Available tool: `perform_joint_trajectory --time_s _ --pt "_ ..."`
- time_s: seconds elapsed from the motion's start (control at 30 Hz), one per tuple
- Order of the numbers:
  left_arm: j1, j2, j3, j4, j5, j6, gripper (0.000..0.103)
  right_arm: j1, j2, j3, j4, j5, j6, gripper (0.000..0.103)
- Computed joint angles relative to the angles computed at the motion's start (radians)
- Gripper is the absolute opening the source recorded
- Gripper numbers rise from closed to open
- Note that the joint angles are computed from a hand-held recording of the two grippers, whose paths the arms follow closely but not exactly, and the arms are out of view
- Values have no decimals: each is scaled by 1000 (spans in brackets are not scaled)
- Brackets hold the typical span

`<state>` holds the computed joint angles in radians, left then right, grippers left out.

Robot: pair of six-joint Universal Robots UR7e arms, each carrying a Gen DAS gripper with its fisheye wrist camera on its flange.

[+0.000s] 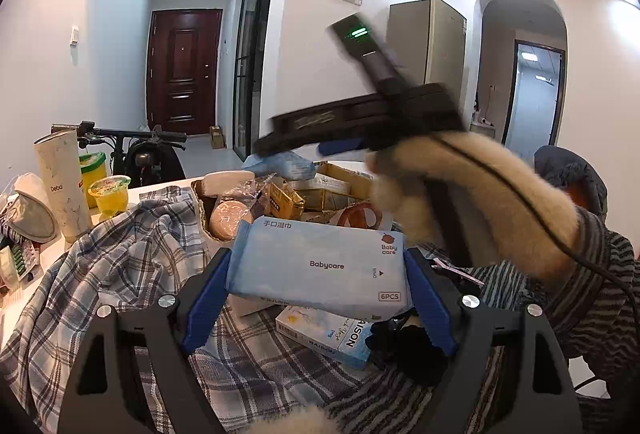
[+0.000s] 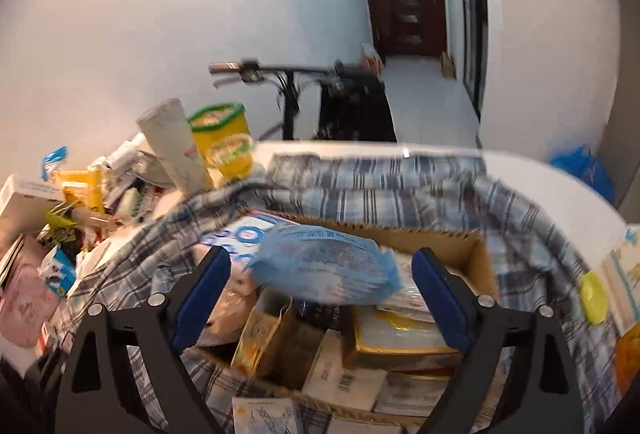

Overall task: Organize objects
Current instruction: 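Carry the blue bag into the cardboard box and open the right tool while the left holds the wipes, then lower the Babycare wipes pack into the cardboard box and open the left tool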

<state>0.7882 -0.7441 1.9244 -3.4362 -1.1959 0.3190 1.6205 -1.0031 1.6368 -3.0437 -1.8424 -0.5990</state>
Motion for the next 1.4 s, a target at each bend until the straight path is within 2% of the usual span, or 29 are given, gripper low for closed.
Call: perform_joint_trajectory --time_s 0.07,0.17,0.23,0.27,0.37,0.4,0.43,0.47,0.5,0.57,0.6,0.67,0.8,0.97,1.1,1.2,1.3,1.4 --pt "1 0 -1 1 1 -2 85 -10 -50 69 -66 45 -46 102" --pt "1 -1 -2 6 0 -7 85 -41 -138 178 -112 108 -125 102" --pt "3 -1 -4 7 0 -9 85 -78 -199 265 -185 153 -202 102" --pt "3 -1 -3 4 1 -8 85 -108 -231 309 -230 205 -241 102" --pt "-2 0 4 -17 1 4 85 -240 -289 436 -450 448 -321 103" --pt "-4 0 5 -22 3 8 85 -277 -291 458 -519 499 -318 103" --pt "-7 2 7 -31 7 11 85 -300 -290 458 -546 509 -293 103" --pt "-10 3 8 -38 12 13 85 -302 -295 442 -531 477 -244 103" --pt "-11 2 10 -43 13 14 85 -308 -304 429 -515 483 -183 103" --pt "-9 0 12 -50 6 13 85 -340 -325 410 -451 562 -91 103" --pt "-7 -2 12 -49 2 9 85 -344 -327 399 -422 563 -66 103" --pt "-5 -4 10 -40 2 -1 85 -335 -321 383 -393 503 -38 103" --pt "-6 -3 11 -45 2 2 85 -319 -312 380 -381 462 -78 103" --pt "-11 -3 17 -74 -9 15 85 -320 -319 392 -360 460 -122 103" --pt "-24 4 -7 -75 1 18 85 -324 -313 389 -366 456 -102 103" --pt "-51 17 -63 -32 6 5 85 -331 -317 383 -355 462 -73 103" --pt "-78 67 -170 43 20 -7 85 -333 -314 377 -349 458 -57 103" --pt "-95 154 -341 224 98 -51 85 -334 -313 374 -348 453 -49 103"
